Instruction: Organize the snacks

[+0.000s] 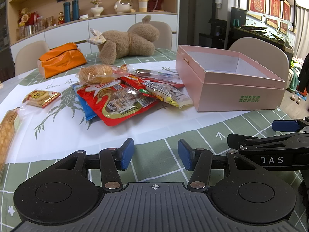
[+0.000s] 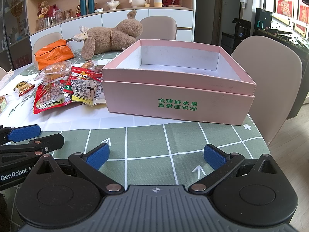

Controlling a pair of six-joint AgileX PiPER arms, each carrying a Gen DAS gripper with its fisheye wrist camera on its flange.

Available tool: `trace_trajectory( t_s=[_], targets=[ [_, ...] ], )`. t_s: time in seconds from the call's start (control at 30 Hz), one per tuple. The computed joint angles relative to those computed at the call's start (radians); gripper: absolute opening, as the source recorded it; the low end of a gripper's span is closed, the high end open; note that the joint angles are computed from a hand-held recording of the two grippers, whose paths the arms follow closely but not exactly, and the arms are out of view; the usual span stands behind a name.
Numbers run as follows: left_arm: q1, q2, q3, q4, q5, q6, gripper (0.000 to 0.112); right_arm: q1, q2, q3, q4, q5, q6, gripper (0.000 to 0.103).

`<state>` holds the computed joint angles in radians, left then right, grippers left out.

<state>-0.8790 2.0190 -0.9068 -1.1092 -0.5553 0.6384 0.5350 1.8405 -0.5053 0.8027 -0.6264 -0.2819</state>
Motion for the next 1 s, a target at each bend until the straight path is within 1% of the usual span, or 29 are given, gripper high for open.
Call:
trace_trajectory(
  t_s=[1.0],
  targets=[
    [-0.002, 0.001, -0.002, -0.011, -0.004, 0.014, 0.057, 0.01, 0.016, -0.001, -0.004, -0.016, 0.016, 0.103]
  ],
)
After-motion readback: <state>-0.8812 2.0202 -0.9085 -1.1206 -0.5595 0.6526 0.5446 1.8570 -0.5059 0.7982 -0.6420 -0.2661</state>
